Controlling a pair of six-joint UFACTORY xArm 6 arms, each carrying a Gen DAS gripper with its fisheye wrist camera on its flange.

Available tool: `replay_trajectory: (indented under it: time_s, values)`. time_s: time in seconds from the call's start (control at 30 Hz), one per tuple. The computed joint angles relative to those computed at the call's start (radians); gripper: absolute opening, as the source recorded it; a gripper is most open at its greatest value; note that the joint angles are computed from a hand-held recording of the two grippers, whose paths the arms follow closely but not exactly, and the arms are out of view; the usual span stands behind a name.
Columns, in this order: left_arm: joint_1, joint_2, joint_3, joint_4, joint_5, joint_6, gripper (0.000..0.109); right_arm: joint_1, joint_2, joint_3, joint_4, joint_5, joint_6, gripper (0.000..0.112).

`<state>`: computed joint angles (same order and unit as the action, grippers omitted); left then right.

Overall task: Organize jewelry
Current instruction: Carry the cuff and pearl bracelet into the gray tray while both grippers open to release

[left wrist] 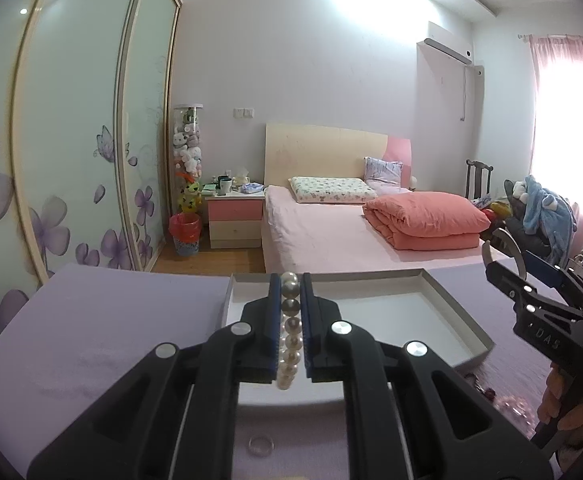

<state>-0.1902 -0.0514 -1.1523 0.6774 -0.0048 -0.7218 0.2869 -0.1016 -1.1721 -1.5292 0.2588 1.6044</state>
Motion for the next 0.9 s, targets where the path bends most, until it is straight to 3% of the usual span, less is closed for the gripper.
replay_trajectory:
  time_s: [0.07, 0.2, 0.5, 0.63, 0.7, 0.9]
  values:
    - [0.002, 0.052, -0.05, 0.02, -0.003, -0.007, 0.01, 0.004, 0.025, -0.02, -0.001, 0.002, 0.005, 0.067]
    - [-0.011, 0.147, -0.134, -0.08, 0.017, 0.1, 0.01, -0.008, 0.092, -0.069, 0.051, -0.027, -0.041, 0.067]
    - [-0.042, 0.308, -0.286, -0.428, 0.129, 0.385, 0.01, -0.011, 0.214, -0.145, 0.476, -0.031, -0.416, 0.067]
    - [-0.043, 0.347, -0.341, -0.51, 0.175, 0.436, 0.01, 0.003, 0.259, -0.179, 0.684, 0.005, -0.607, 0.067]
    - [-0.045, 0.356, -0.353, -0.584, 0.187, 0.486, 0.01, 0.008, 0.265, -0.187, 0.7, 0.017, -0.624, 0.067]
    - [-0.04, 0.375, -0.37, -0.65, 0.203, 0.542, 0.01, 0.009, 0.278, -0.2, 0.731, 0.008, -0.649, 0.072]
